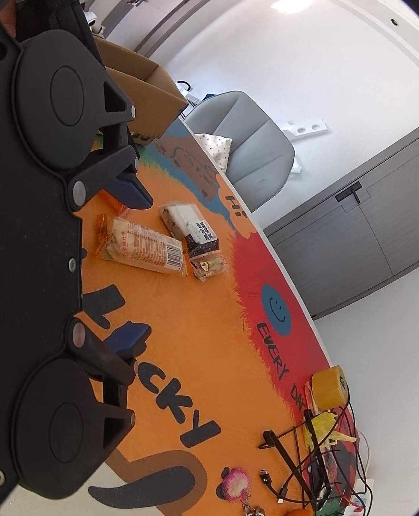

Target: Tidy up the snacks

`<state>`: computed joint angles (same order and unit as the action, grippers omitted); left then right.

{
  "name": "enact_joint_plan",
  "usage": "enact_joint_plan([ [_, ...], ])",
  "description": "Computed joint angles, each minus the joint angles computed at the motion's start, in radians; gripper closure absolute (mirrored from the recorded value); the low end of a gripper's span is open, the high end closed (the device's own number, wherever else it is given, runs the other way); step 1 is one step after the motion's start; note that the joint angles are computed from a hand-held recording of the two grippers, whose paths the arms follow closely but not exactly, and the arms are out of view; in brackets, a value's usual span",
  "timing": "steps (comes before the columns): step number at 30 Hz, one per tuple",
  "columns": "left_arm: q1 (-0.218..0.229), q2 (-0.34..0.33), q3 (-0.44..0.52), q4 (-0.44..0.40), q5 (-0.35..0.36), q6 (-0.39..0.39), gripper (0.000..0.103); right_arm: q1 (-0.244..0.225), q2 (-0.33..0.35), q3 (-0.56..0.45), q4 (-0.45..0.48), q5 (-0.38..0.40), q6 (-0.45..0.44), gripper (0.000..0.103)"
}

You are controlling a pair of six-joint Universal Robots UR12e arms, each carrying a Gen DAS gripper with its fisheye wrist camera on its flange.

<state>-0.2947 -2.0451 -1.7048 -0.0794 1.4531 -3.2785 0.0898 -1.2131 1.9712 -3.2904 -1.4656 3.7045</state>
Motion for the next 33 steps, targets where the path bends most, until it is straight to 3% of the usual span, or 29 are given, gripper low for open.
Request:
enact_joint_plan([
  [6,-0.001,-0.028,0.032,-0.044,-0.006,0.009,0.045,-0.012,0.017,-0.015,0.025,0.023,0.027,0.033],
  [12,0.001,-0.046,0.054,-0.108,-0.009,0.009,0.054,-0.011,0.03,-0.03,0.041,0.028,0.03,0.033],
  [15,0.004,-0.049,0.059,-0.145,-0.014,0.007,0.065,-0.007,0.037,-0.041,0.048,0.024,0.026,0.034],
  [18,0.002,-0.05,0.052,-0.123,-0.001,0.007,0.079,-0.001,0.044,-0.052,0.06,0.014,0.018,0.034],
  [23,0.011,-0.046,0.048,-0.11,-0.02,-0.025,0.085,0.01,0.056,-0.075,0.084,0.012,0.006,0.036],
  [33,0.027,-0.029,0.03,-0.064,-0.035,-0.043,0.086,0.045,0.085,-0.132,0.147,-0.041,-0.053,0.037],
])
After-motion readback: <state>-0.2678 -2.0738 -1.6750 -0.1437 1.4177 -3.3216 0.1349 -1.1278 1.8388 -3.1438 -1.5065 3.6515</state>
